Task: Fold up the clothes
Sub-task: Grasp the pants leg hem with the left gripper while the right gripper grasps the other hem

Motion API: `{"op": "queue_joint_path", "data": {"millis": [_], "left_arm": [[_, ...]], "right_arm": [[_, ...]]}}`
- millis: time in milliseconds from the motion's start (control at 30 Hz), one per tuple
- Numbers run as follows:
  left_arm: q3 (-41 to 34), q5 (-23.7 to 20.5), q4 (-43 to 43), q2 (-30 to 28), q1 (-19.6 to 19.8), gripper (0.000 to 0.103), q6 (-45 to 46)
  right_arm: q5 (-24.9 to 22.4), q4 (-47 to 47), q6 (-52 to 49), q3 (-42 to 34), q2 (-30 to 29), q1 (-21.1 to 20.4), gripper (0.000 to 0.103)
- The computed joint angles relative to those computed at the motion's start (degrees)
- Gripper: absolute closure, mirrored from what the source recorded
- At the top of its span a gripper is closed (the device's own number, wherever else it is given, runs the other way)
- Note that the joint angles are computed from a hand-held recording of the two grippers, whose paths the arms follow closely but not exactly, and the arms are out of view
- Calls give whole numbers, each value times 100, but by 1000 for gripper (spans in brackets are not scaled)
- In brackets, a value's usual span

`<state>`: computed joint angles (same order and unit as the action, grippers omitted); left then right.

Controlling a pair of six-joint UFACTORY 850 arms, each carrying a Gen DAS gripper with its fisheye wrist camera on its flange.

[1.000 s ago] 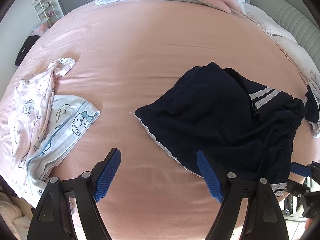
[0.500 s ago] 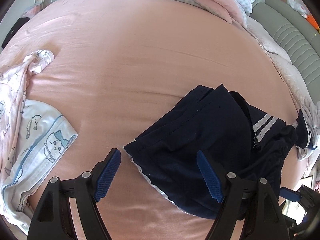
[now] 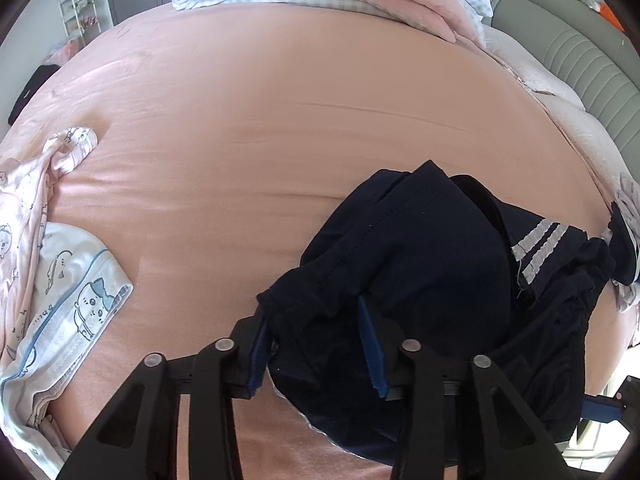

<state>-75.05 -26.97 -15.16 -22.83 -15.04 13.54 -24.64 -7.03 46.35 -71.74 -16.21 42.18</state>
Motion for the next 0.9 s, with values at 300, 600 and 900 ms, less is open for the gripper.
{"op": "queue_joint_path", "data": {"millis": [300, 600, 900], "left_arm": [[-26, -215, -591, 55, 108, 85, 495], [80, -190, -517, 205, 161, 86, 491], [360, -297, -933, 535, 388, 89, 817]], "right_arm": [[202, 681, -776, -157, -348, -119, 53], [-50, 74, -428, -204, -419, -2, 90], [-457, -1000, 632, -83, -245, 162, 95]]}}
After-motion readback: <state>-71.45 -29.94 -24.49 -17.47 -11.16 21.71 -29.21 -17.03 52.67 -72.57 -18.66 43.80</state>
